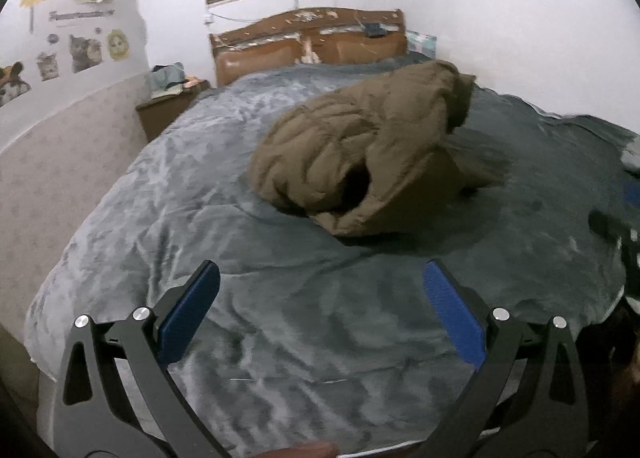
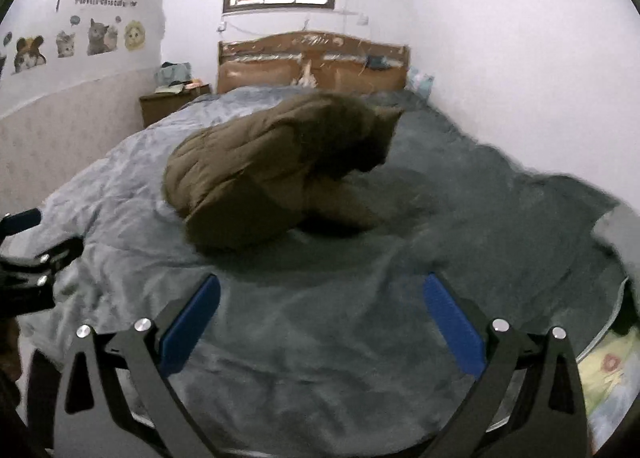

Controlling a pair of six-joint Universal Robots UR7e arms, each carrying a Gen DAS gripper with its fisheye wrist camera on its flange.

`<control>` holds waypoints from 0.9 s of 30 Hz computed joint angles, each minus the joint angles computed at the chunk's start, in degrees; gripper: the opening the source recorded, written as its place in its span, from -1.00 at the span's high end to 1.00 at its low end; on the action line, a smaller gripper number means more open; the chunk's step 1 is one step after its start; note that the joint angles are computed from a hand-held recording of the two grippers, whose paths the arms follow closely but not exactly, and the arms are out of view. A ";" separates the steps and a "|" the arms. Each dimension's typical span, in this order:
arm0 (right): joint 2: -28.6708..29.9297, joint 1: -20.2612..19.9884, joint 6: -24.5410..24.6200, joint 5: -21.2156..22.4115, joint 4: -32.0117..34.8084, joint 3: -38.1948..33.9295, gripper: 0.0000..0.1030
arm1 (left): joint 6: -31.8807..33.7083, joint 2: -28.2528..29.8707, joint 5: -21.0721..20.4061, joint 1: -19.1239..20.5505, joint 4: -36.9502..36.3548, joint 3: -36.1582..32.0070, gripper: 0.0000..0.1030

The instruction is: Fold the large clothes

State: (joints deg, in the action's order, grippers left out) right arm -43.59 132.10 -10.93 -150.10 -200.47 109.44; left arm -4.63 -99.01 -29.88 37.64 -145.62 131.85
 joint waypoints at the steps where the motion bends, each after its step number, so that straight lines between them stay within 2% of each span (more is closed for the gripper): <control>1: 0.10 0.07 -0.80 -0.28 -1.34 -0.21 -0.97 | 1.19 -0.27 -2.44 0.44 0.10 -0.26 -0.94; 2: -0.19 0.04 -0.63 -0.17 -1.92 -0.21 -0.97 | 1.41 -0.40 -4.30 0.84 1.12 -0.71 -0.94; 7: -1.59 -0.87 3.24 2.27 1.86 0.47 -0.97 | 1.03 -0.28 -1.81 -0.27 -1.26 0.30 -0.94; 10: -0.69 -0.85 2.12 2.07 1.04 -0.04 -0.97 | 0.53 0.61 2.01 -0.64 -1.28 0.44 -0.94; 14: -0.49 -0.91 0.96 1.58 2.15 -0.81 -0.97 | 3.37 2.60 3.41 -0.16 -4.59 -0.22 -0.94; 20: -0.80 -0.88 -1.14 -1.00 1.19 -1.28 -0.97 | 9.02 6.27 0.45 0.16 -11.15 -1.97 -0.94; 23: -1.29 -0.65 -1.59 -2.36 1.24 -1.52 -0.97 | 10.26 8.58 -0.91 0.55 -12.20 -2.98 -0.94; 25: -1.22 -0.37 -3.46 -3.34 -0.38 -1.69 -0.97 | 11.56 10.48 -2.83 1.10 -13.03 -3.74 -0.94; 27: -1.10 -0.25 -5.28 -4.65 -1.59 -1.85 -0.97 | 13.07 12.73 -2.79 1.55 -15.46 -4.29 -0.94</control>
